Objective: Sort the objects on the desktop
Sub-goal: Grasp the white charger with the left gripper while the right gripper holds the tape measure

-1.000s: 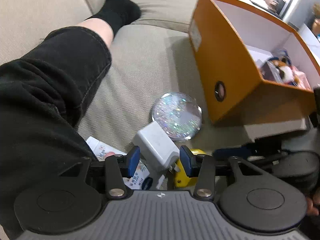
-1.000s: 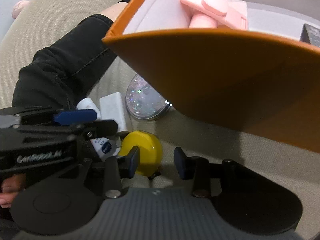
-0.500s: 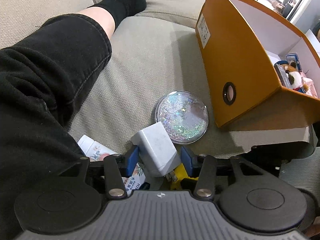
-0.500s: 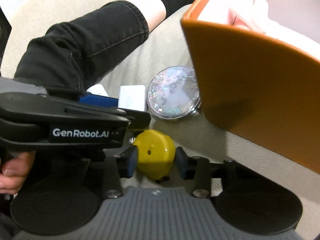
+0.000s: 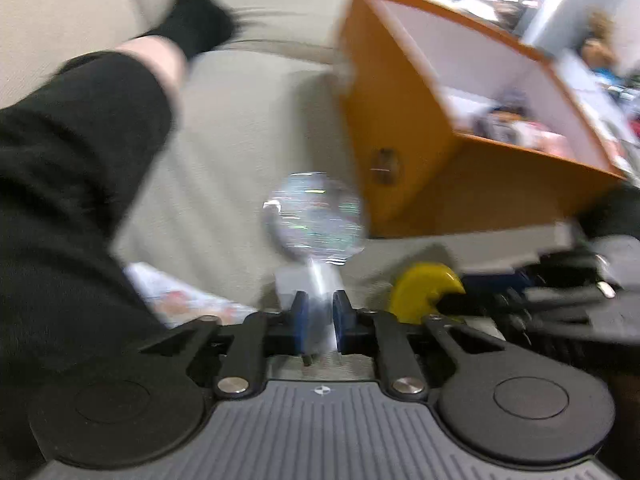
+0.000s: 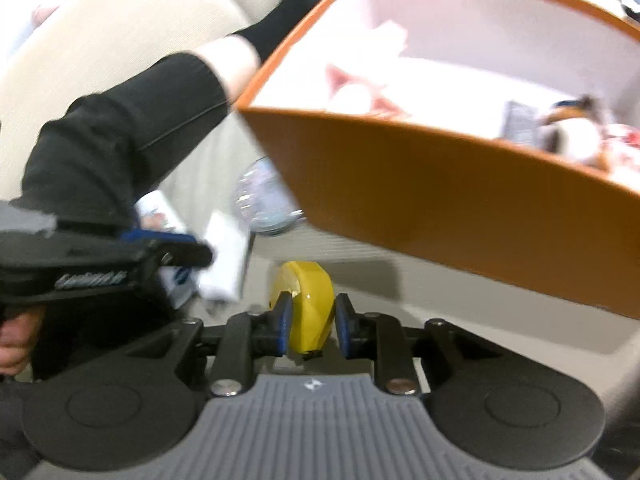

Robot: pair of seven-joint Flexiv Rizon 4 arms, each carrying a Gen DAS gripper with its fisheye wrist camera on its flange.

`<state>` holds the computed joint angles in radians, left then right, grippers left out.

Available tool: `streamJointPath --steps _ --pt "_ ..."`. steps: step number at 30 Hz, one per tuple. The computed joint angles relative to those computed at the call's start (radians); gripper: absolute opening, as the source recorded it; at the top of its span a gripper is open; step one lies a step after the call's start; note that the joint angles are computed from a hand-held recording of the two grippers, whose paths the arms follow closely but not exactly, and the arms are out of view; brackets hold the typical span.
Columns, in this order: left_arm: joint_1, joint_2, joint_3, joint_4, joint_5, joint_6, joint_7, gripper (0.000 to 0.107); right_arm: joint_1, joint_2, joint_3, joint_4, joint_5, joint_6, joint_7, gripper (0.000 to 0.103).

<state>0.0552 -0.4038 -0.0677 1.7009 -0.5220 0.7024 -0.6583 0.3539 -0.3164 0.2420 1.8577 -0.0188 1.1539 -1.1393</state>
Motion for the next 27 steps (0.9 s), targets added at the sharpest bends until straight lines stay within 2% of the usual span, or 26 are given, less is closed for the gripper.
streamJointPath --steps 1,3,5,8,11,13,15,19,23,25,27 --pt "0.011 0.007 -0.013 0.007 -0.023 -0.026 0.029 0.016 0.020 0.015 -0.030 0.026 -0.048 0.012 0.037 0.023" --pt "-0.007 0.015 -0.010 0.025 -0.006 -0.003 0.051 0.016 0.046 0.036 -0.070 0.063 -0.142 0.019 0.096 0.023" --pt "-0.029 0.018 0.003 0.040 0.038 0.040 0.047 0.016 0.030 0.043 -0.052 0.068 -0.139 0.008 0.085 0.023" --pt "-0.030 0.014 0.009 0.034 0.057 0.020 0.025 0.017 0.021 0.039 -0.031 0.065 -0.120 -0.003 0.071 0.023" --pt "-0.020 0.015 0.012 0.031 0.053 -0.008 0.003 0.032 0.000 0.049 -0.014 0.071 -0.074 -0.002 0.043 0.023" --pt "-0.008 0.012 0.006 0.025 0.030 -0.046 -0.004 0.047 0.000 0.044 -0.014 0.070 -0.062 0.007 0.046 0.024" --pt "-0.004 0.011 0.002 0.020 0.018 -0.075 -0.004 0.053 -0.006 0.037 -0.008 0.060 -0.038 0.002 0.041 0.025" --pt "-0.023 -0.007 0.011 0.004 0.049 -0.093 -0.051 0.053 -0.049 0.016 0.043 0.019 0.106 -0.019 -0.025 0.026" --pt "-0.027 -0.021 0.010 -0.006 0.064 -0.106 -0.082 0.053 -0.041 -0.004 0.032 0.011 0.143 -0.034 -0.007 0.035" --pt "-0.028 -0.023 0.008 -0.005 0.064 -0.101 -0.088 0.053 -0.073 -0.018 0.064 -0.013 0.226 -0.049 -0.044 0.039" --pt "-0.031 -0.025 0.008 -0.008 0.071 -0.101 -0.092 0.053 -0.077 -0.021 0.066 -0.021 0.253 -0.056 -0.057 0.040"
